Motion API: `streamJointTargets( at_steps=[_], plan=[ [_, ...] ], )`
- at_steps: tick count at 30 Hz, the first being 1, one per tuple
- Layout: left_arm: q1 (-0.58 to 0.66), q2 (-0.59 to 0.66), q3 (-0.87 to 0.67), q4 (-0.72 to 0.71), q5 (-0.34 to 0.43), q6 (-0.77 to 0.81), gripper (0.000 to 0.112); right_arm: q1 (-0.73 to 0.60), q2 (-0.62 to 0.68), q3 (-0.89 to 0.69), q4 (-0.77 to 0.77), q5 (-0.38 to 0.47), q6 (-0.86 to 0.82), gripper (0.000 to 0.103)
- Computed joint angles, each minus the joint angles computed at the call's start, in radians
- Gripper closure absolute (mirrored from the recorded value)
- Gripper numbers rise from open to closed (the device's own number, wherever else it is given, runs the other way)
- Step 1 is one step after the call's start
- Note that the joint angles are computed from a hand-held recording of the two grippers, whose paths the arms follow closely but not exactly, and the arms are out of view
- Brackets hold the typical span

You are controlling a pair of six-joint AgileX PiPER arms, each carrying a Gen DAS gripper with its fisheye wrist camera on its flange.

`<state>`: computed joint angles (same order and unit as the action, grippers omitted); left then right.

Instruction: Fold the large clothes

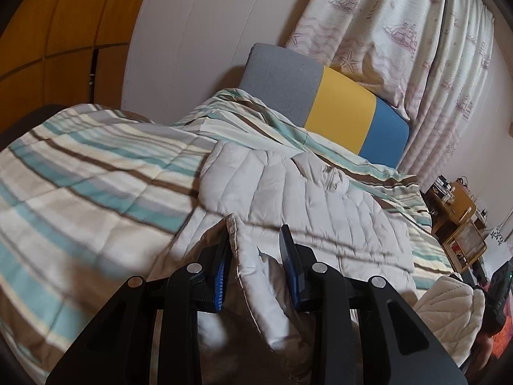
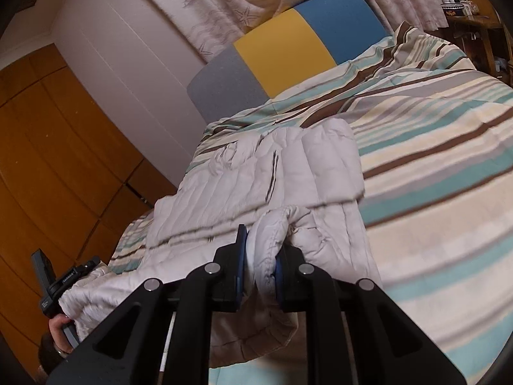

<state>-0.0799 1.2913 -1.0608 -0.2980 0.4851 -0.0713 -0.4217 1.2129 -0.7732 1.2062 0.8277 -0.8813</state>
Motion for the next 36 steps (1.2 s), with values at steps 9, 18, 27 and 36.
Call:
streamJointTargets(
  at_steps=[9,18,27,36],
  plan=[
    [0.009,0.339,-0.337,0.059,0.047,-0.059,0.089,0.1,0.284,-0.24,0.057,-0.108,0.045,0.089],
    [0.047,0.675,-0.837,0.054,0.265,-0.12,0.071,0.131,0.593,-0.546,-0.039,-0.189,0.22,0.089],
    [0.087,0.536,-0.62,0.025,0.016,0.016,0.02,0.11,0.68,-0.573,0.075,-0.21,0.121,0.074],
    [0.18,0.378,-0.172,-0.365,-0.133,0.528,0.015,0.019,0.437,-0.282,0.325,-0.209,-0.245,0.004]
  ],
)
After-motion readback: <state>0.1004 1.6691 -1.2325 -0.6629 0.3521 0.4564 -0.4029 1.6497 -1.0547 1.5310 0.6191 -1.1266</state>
